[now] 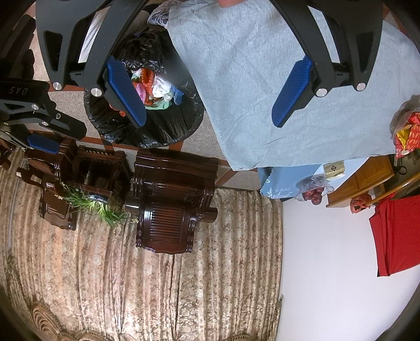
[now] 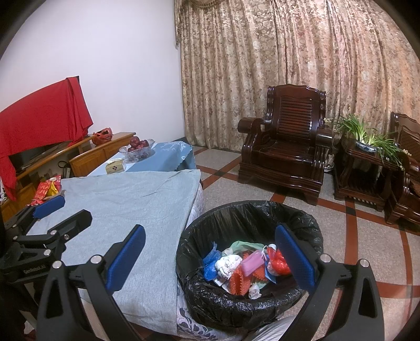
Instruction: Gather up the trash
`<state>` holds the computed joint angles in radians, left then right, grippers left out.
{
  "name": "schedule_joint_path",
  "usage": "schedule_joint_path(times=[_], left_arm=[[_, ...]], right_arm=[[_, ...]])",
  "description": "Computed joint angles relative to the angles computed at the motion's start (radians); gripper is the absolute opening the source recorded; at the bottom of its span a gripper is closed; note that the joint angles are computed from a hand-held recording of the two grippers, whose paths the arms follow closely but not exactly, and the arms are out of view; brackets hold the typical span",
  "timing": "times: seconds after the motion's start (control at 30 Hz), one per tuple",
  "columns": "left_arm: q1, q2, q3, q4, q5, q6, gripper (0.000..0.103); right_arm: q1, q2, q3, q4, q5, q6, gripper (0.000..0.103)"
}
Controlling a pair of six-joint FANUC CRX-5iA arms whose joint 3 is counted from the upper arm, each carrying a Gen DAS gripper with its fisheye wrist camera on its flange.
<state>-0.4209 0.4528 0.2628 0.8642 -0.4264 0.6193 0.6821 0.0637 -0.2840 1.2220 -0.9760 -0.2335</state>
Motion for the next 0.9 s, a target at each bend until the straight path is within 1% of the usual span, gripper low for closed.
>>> schedule_joint_path(times=[0.9], left_arm=[[0.004, 0.002, 0.016, -0.026, -0.014, 0.026, 0.094]], right_arm=[[-0.001, 0.005, 0.005, -0.001, 0.001, 0.001, 0.097]])
